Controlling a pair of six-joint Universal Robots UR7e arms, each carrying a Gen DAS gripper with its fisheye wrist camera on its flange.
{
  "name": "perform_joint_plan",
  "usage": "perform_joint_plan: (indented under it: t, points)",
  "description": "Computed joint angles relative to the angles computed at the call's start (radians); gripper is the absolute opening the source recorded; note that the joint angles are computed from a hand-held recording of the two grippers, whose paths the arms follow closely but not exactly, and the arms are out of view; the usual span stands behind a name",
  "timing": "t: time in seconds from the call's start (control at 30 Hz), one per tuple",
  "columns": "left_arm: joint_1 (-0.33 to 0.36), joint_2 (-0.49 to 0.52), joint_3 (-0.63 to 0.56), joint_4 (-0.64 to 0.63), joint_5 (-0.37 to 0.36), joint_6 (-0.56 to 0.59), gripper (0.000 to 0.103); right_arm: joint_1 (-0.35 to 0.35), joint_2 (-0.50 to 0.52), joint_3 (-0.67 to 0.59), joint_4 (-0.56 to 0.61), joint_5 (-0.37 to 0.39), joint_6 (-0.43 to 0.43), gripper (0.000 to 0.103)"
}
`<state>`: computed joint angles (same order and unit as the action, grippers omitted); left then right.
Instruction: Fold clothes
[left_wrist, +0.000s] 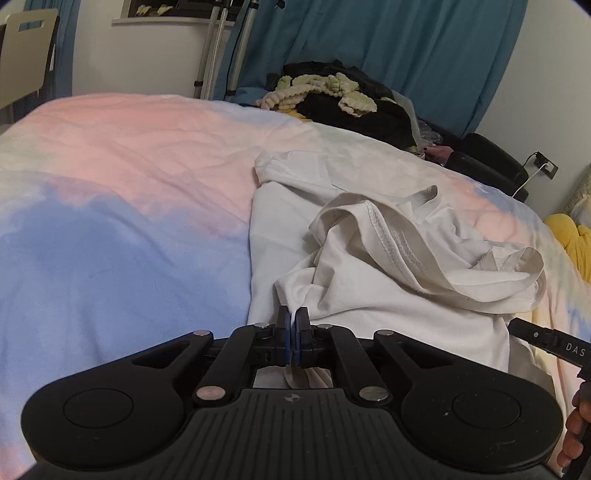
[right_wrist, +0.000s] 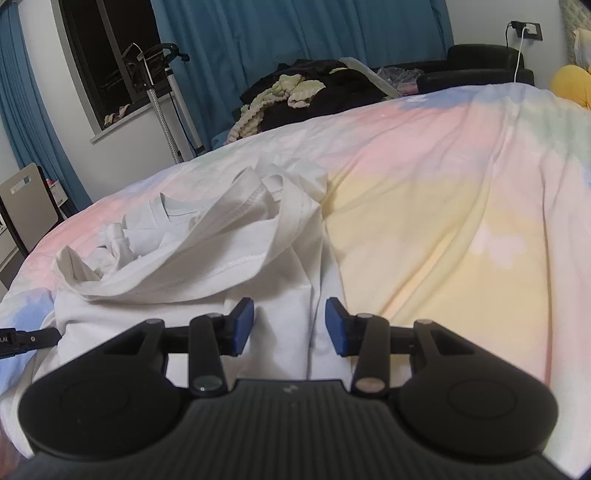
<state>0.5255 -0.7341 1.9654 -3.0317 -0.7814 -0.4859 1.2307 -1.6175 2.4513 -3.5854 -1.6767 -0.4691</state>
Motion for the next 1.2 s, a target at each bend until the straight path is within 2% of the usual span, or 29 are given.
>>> perform_joint_plan:
  t: [0.13, 0.27, 0.4, 0.6, 0.63, 0.77, 0.83, 0.9, 1.0, 1.2]
  points:
    - [-0.022, -0.018, 0.019, -0.083, 0.017, 0.091, 0.01, 0.003, -0.007, 0.002, -0.007, 0.016, -0.02, 0.042]
    - [-0.047, -0.008, 0.003, -0.116, -0.013, 0.221, 0.01, 0.004, -0.021, -0.002, 0.034, 0.045, -0.048, 0.028]
    - [-0.062, 0.005, -0.018, -0.104, 0.019, 0.225, 0.01, 0.011, -0.011, -0.017, 0.08, 0.033, -0.062, 0.021]
    - [-0.05, -0.011, 0.003, -0.206, -0.034, 0.228, 0.01, -0.001, -0.006, -0.063, 0.119, 0.091, -0.017, 0.02]
    - [-0.052, -0.016, 0.012, -0.219, -0.048, 0.23, 0.01, -0.003, -0.007, -0.071, 0.123, 0.106, -0.01, 0.02]
    - [-0.037, -0.003, 0.006, -0.24, -0.193, 0.304, 0.01, -0.005, 0.015, -0.113, 0.127, 0.147, -0.007, 0.02]
    - [-0.022, 0.024, -0.029, -0.182, -0.262, 0.337, 0.01, -0.015, 0.031, -0.124, 0.112, 0.172, -0.006, 0.02]
    - [0.0, 0.062, -0.074, -0.101, -0.292, 0.343, 0.01, -0.023, 0.037, -0.127, 0.1, 0.181, -0.012, 0.02]
    - [0.028, 0.115, -0.142, 0.0, -0.279, 0.299, 0.01, -0.03, 0.038, -0.131, 0.102, 0.187, -0.014, 0.02]
    - [0.052, 0.18, -0.183, -0.157, -0.163, 0.304, 0.01, -0.027, 0.033, -0.122, 0.106, 0.176, -0.033, 0.021]
